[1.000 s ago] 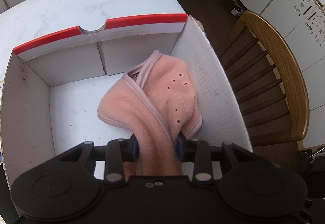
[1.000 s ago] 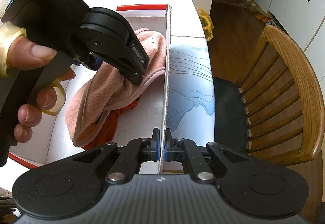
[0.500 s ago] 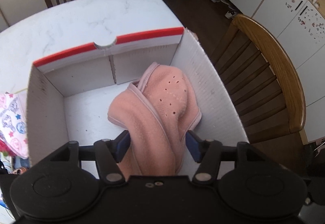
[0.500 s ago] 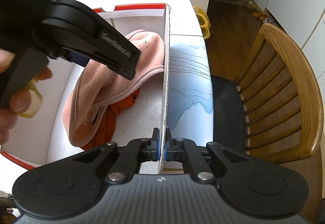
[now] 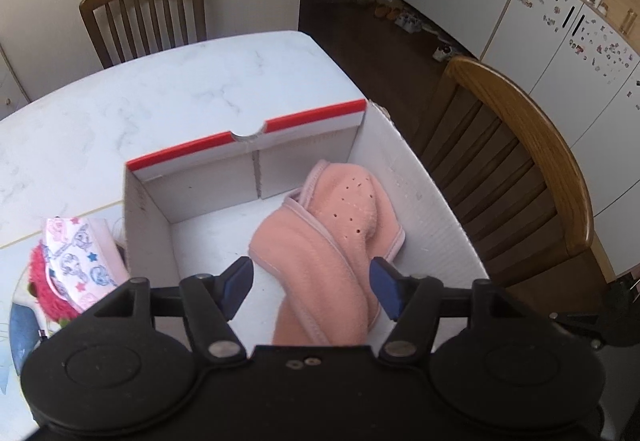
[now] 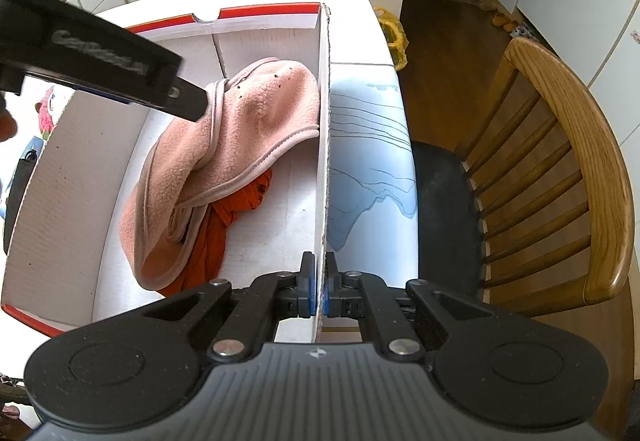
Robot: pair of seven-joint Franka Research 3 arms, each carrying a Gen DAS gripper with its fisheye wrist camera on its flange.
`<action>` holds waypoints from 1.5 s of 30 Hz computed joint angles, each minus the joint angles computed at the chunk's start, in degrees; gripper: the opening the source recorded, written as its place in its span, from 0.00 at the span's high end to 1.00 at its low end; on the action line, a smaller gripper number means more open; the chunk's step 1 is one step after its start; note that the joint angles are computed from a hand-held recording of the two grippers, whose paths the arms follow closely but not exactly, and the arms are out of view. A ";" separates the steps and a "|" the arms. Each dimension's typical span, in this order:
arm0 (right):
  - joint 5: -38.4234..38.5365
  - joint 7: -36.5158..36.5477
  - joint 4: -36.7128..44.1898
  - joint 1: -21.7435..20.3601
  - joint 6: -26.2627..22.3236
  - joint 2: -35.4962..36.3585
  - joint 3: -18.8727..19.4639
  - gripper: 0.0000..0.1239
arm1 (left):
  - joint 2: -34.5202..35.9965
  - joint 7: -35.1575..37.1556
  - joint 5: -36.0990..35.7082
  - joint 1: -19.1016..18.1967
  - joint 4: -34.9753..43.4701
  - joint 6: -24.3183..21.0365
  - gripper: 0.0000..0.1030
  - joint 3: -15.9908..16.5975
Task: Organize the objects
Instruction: 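Carry the pink fleece hat into the box over the umbrella and release, then move the left gripper back to the table and grasp the black strap item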
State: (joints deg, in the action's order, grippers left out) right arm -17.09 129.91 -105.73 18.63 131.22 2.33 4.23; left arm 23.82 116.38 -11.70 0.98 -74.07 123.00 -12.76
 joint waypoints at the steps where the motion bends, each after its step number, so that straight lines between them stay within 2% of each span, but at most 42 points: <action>1: -0.03 0.04 0.11 0.02 -0.17 0.04 0.01 0.98 | -0.31 0.41 -0.39 0.34 -0.32 0.17 0.38 -0.07; 13: -0.67 0.68 1.34 0.43 -1.83 0.66 -0.02 0.97 | -4.06 6.35 -4.97 3.73 -4.58 3.93 0.18 0.55; 18: -0.77 1.28 1.99 0.58 -2.58 1.04 -0.11 0.97 | -4.01 7.22 -6.63 5.06 -4.09 4.04 0.08 1.06; 23: -1.06 2.15 2.86 0.86 -3.72 1.52 -0.16 0.97 | -3.20 7.91 -7.72 6.57 -2.72 4.26 0.02 1.59; 30: -1.47 3.24 4.57 1.47 -5.82 2.41 -0.20 0.97 | 1.15 7.11 -6.83 9.22 3.19 3.49 0.01 2.54; 33: -1.66 3.82 5.29 1.80 -6.72 2.77 -0.22 0.97 | 3.39 6.84 -4.52 10.06 5.54 4.65 0.01 3.17; 38: -1.94 4.81 6.48 2.32 -8.49 3.27 -0.22 0.97 | 7.61 5.49 -1.54 11.78 10.05 4.12 0.01 3.41; 42: -2.02 5.58 7.84 2.76 -10.23 3.87 -0.23 0.97 | 9.48 4.77 -0.38 13.06 11.43 2.90 0.01 3.21; 45: -2.12 5.95 9.36 3.14 -11.52 4.74 -0.28 0.97 | 9.07 5.84 -0.18 14.04 9.54 2.56 0.01 2.88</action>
